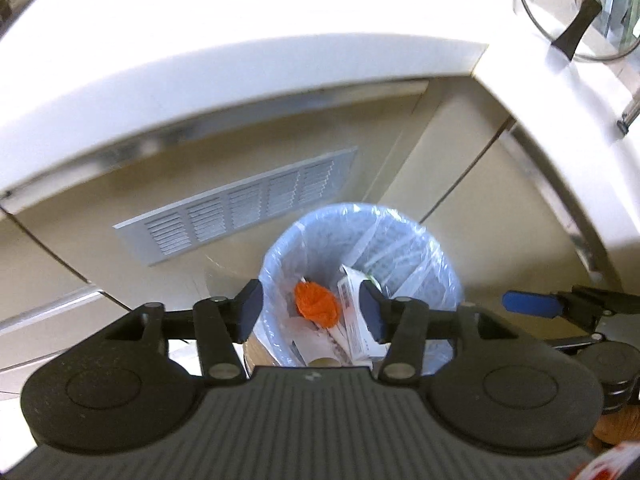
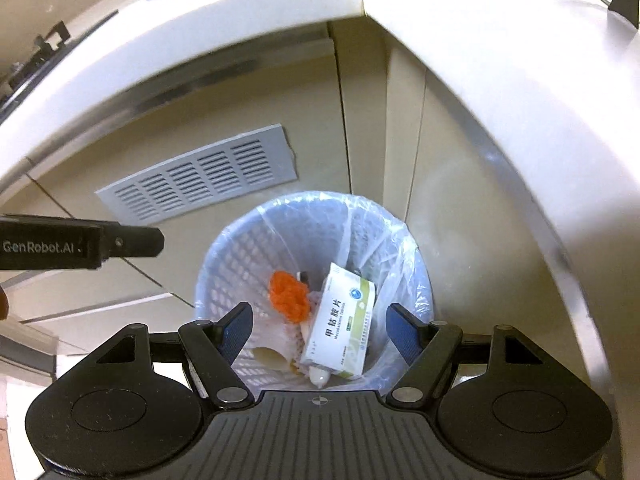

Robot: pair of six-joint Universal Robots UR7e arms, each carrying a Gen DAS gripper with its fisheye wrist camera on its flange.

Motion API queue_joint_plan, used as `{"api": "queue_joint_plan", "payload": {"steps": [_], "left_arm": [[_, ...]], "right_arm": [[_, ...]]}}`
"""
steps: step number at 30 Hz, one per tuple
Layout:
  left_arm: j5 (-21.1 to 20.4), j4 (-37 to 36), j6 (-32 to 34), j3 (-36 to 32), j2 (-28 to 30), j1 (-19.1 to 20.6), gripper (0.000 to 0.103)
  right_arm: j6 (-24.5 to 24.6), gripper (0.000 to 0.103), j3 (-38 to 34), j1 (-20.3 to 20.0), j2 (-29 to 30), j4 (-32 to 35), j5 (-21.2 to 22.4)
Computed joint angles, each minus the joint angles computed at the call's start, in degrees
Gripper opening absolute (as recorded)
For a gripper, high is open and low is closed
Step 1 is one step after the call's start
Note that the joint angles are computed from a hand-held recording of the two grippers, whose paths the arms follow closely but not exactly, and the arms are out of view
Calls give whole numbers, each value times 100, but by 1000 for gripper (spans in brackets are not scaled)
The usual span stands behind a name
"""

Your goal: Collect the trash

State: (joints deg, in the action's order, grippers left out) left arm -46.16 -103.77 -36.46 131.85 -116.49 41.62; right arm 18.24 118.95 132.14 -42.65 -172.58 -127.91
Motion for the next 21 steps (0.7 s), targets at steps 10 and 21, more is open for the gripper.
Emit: {"api": "queue_joint_plan", "payload": {"steps": [10, 21], "left_arm": [[336, 480, -292, -142, -435, -661, 91], [-381, 149, 1626, -333, -1052, -593, 95]], "right_arm": [[51, 83, 91, 328, -341, 55, -83], [2601, 85, -161, 1478, -182, 860, -1621]]}}
